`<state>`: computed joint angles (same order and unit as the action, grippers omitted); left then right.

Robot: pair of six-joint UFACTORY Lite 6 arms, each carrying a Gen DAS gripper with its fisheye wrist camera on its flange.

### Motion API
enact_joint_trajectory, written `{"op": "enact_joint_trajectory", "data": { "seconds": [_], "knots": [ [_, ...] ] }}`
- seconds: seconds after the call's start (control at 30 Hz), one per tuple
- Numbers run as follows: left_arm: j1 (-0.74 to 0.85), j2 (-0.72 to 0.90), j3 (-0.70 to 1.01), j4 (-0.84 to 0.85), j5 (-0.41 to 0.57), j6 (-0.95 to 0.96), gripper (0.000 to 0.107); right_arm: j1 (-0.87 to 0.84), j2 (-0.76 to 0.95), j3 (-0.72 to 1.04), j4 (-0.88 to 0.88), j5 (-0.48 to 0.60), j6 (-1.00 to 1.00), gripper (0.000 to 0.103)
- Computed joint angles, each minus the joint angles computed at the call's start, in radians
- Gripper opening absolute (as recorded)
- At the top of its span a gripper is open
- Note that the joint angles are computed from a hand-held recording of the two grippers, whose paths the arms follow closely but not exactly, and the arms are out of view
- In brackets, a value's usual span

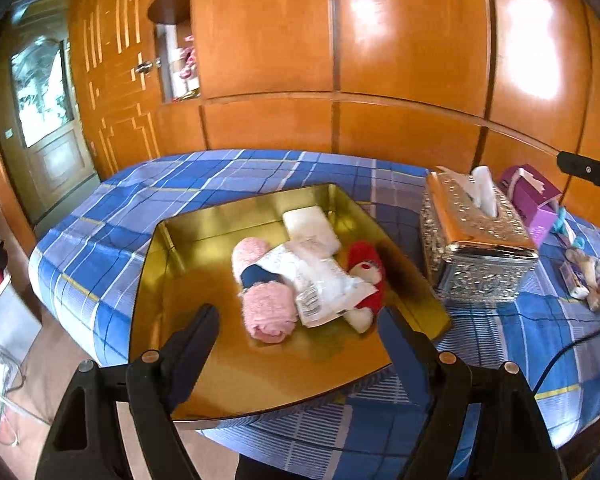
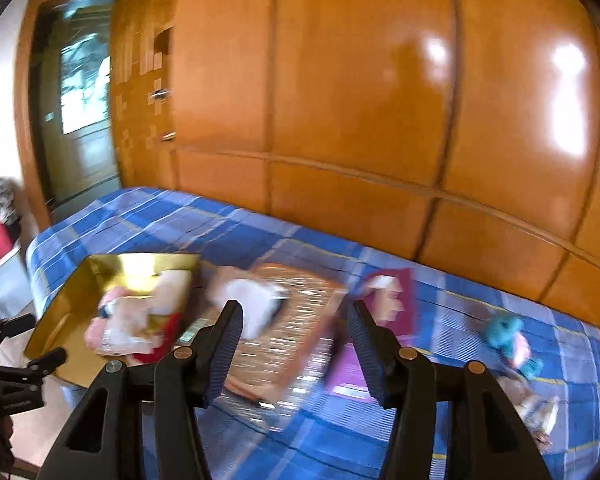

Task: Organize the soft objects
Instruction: 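Move both grippers back toward the remaining items beside the tissue box, then grasp the blue Tempo tissue pack with the left gripper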

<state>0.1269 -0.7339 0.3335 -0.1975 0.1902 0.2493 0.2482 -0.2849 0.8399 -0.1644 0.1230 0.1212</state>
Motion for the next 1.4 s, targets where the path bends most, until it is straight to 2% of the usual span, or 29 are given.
{"op": "enact_joint_trajectory", "data": {
  "seconds": [0.17,0.37,0.57,0.67,0.77,0.8,0.87,0.93,0.97,1.07,1.2,1.4],
  "knots": [
    [-0.12,-0.017,0.03,0.273,0.031,-0.293,0.082,-0.24,-0.04,-0.022,0.501,0.028,-0.523,0.055],
    [-0.328,-0.012,0.086,0.628,0.087,-0.677,0.082,-0.554,0.008,-0.013,1.096,0.081,-1.151,0.055],
    [-0.576,0.07,0.169,0.949,0.156,-1.028,0.082,-0.785,0.15,0.063,1.399,0.082,-1.428,0.056],
    [-0.671,0.145,0.229,1.032,0.171,-1.116,0.082,-0.87,0.255,0.128,1.597,0.056,-1.578,0.06],
    [-0.761,0.239,0.297,1.122,0.18,-1.201,0.082,-0.932,0.352,0.181,1.841,0.021,-1.785,0.061],
    [-0.784,0.266,0.317,1.144,0.182,-1.221,0.082,-0.95,0.382,0.196,1.853,0.01,-1.784,0.061],
    [-0.839,0.339,0.373,1.184,0.191,-1.255,0.082,-0.986,0.45,0.232,1.76,0.018,-1.656,0.061],
    [-0.874,0.41,0.43,1.201,0.186,-1.265,0.082,-1.048,0.5,0.277,1.616,0.109,-1.458,0.061],
    [-0.889,0.439,0.454,1.21,0.184,-1.269,0.082,-1.056,0.508,0.29,1.575,0.114,-1.406,0.061],
    [-0.944,0.536,0.533,1.245,0.187,-1.291,0.082,-1.101,0.529,0.31,1.538,0.187,-1.345,0.061],
    [-0.988,0.661,0.633,1.249,0.177,-1.279,0.082,-1.123,0.553,0.333,1.512,0.229,-1.297,0.061],
    [-1.017,0.825,0.776,1.144,0.16,-1.179,0.082,-1.15,0.572,0.349,1.491,0.282,-1.235,0.061]
  ]
}}
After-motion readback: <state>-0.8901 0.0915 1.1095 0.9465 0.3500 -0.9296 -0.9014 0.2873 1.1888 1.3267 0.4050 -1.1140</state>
